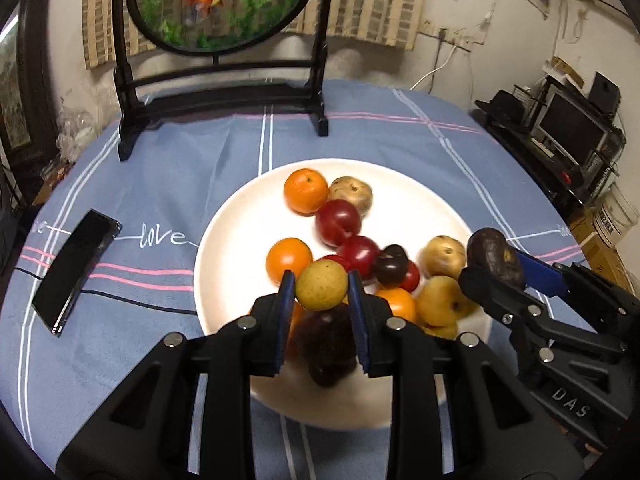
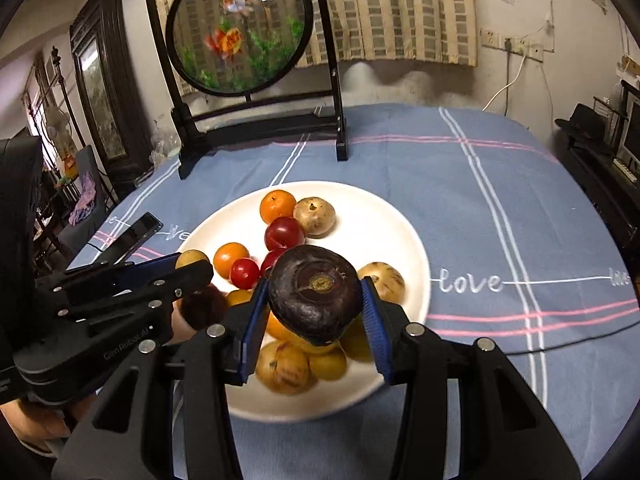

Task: Organize fruits
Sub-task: 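Carry the yellow-green and dark purple fruits onto the plate and release both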

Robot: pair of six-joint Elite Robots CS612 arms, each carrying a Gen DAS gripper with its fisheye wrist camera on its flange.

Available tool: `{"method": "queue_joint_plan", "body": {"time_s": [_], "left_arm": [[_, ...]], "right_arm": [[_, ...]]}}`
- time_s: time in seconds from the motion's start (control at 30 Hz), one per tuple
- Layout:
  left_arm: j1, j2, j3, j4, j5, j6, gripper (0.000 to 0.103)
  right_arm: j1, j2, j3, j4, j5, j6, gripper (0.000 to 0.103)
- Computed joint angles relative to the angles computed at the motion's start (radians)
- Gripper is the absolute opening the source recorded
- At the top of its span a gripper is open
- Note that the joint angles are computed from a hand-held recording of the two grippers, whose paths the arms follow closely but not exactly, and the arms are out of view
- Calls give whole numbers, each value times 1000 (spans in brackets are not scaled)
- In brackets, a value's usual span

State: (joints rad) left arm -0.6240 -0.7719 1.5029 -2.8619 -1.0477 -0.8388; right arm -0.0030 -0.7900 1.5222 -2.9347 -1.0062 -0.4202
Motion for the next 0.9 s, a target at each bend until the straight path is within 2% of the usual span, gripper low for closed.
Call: {"method": "queue_joint_plan", "body": {"time_s": [0.17,0.23,0.27,0.3,0.33,0.37,0.43,0.57,0.77,0.9], "left_arm": [[25,21,-31,31,-27,-47,27],[31,31,-49,56,-35,-56,30],[33,35,-55,64,-37,-55,49],[32,37,-59,70,-32,-58,55],[30,37,-58,74,-8,-71,66],[29,37,-57,71,1,-76,70],[28,32,-52,63,1,-76,70],[17,20,-36,71,40,-82,81],[-6,-1,0,77,57,-91,87],[-24,-14,28,70,64,-91,89]], "right_arm": [[20,37,-61,61,-49,7,48],[28,46,-70,45,-89,20,57],[27,50,-73,24,-95,38,62],[24,52,-73,15,-86,46,63],[22,51,-71,12,-88,46,63],[18,49,-69,12,-81,44,63],[13,46,-65,15,-72,39,63],[2,32,-42,-7,-72,35,64],[-18,8,2,-30,-75,32,66],[-31,-16,48,-35,-81,-9,66]]}}
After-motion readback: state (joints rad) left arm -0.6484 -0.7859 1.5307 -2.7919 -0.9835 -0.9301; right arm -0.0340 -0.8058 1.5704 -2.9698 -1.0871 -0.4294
